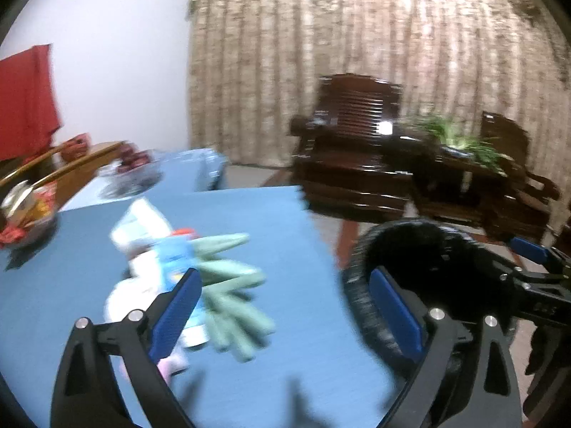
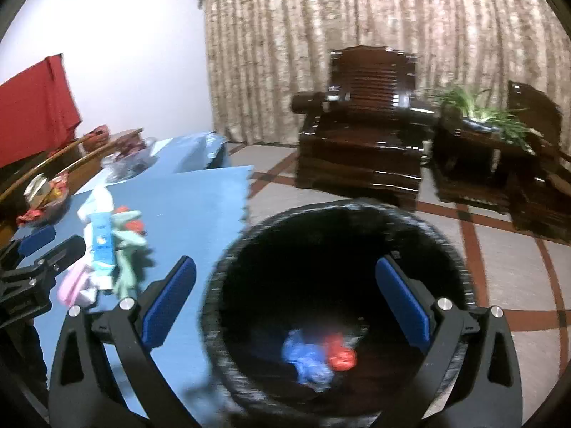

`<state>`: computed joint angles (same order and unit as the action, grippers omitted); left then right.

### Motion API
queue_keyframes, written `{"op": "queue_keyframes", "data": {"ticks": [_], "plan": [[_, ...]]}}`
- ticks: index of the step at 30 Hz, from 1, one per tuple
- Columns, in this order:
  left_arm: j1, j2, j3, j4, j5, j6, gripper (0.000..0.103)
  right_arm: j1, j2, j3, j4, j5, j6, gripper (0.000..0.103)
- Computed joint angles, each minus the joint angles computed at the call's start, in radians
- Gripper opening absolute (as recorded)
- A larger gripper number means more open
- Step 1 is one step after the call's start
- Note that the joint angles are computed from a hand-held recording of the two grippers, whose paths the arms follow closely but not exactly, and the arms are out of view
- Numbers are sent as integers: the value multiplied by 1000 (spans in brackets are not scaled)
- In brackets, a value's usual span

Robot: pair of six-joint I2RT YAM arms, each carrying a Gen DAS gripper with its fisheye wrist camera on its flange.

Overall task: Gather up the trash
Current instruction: 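Grasp the pink mask with the left tool and lift it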

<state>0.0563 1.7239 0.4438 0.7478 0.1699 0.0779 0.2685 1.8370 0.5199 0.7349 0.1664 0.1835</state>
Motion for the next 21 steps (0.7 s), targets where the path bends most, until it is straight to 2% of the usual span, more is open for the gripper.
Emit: {"op": "queue_keyframes", "data": {"ticks": [6,11,21], "plan": [[177,10,-52,48,22,53,94,124,65,80,-23,20,14,98],[304,93,-42,79,63,91,90,205,117,146,-36,41,-5,98],[314,317,61,100,43,116,62,273,198,249,-82,61,-28,98]]}}
